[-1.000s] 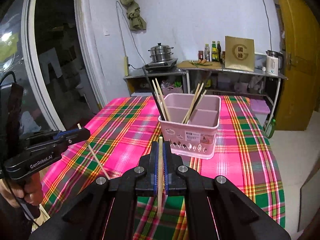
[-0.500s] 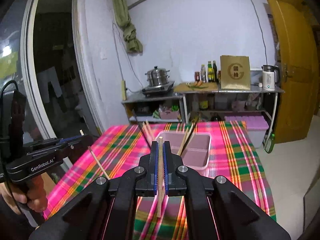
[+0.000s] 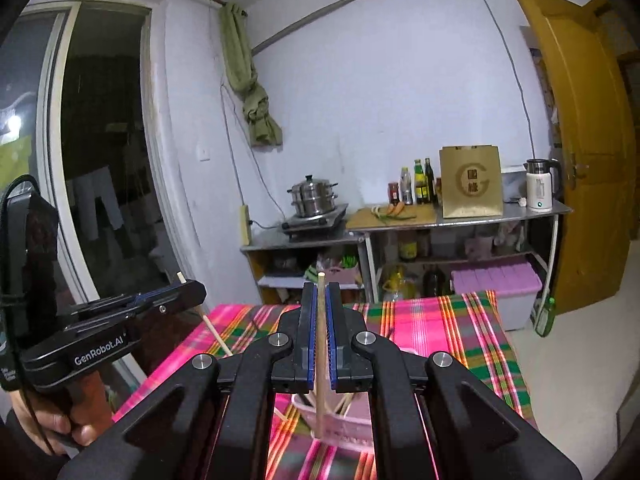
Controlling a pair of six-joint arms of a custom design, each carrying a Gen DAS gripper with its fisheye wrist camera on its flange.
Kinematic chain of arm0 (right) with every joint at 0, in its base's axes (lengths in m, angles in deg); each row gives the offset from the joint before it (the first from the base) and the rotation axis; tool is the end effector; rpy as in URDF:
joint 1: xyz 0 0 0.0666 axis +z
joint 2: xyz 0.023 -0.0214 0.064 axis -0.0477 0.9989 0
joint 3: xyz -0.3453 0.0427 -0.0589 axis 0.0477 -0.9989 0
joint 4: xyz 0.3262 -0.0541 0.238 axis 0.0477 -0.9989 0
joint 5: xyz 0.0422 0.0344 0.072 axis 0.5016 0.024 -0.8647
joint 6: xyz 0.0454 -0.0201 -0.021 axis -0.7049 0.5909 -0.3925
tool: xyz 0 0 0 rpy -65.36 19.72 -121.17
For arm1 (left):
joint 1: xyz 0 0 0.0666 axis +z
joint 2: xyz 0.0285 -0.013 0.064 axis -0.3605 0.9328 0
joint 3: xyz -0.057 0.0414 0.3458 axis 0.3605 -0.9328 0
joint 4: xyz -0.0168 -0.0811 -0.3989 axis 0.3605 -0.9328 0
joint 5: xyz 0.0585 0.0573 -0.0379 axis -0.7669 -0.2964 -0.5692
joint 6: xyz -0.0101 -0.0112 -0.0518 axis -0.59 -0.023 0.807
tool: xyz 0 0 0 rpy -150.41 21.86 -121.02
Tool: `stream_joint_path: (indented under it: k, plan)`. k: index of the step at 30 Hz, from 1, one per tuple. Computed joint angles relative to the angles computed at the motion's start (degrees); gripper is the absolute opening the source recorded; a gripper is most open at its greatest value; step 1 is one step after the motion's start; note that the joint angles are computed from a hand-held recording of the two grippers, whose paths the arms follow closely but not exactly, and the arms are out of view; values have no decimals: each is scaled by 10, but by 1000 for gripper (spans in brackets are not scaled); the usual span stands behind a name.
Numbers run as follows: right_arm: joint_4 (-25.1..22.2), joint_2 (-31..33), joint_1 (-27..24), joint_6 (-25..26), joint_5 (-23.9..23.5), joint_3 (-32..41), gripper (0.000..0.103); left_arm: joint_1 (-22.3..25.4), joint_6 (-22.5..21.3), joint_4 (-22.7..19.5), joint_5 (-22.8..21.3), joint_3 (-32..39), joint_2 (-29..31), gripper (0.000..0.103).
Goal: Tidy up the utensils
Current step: 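Lower both held chopsticks into the pink basket, then open both tools to release the chopsticks into the basket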
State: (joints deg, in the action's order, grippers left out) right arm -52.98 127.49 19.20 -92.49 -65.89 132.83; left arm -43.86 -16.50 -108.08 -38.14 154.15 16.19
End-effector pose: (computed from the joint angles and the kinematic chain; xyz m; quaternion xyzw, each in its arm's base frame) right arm 0.5362 0.2329 0.6736 -0.2593 0.7525 0.3148 0.5171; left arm 0.4464 -0.1699 0.6939 -0.0982 0.8255 0.0004 0.5558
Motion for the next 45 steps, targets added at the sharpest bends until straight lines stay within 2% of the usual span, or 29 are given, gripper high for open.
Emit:
stream_joint_path:
  k: [7,14,16,25,36,38,42,44,45]
  plan:
    - [-7,54,9,0,14,71,4,20,-9,9,16,19,27,6]
    - [-13,83,11,1,17,85,4,35,-5,14,40,3,42,6]
    - [-26,103,11,-1,15,111,4,38,-9,16,43,-2,46,6]
    - [-11,91,10,-1,16,47,4,46,3,26,65,-47,40,6]
    - [-16,75,17,18,25,-4,4,51,22,6,81,-74,40,6]
    - [-4,64,18,19,29,-25,4,52,26,5,84,-81,38,6]
    - [-13,62,18,25,31,-24,5,52,28,11,90,-91,30,6]
    - [-32,70,18,31,32,-6,5,51,28,12,86,-94,28,6]
    - [-36,71,18,34,33,-4,7,51,28,10,85,-95,27,10]
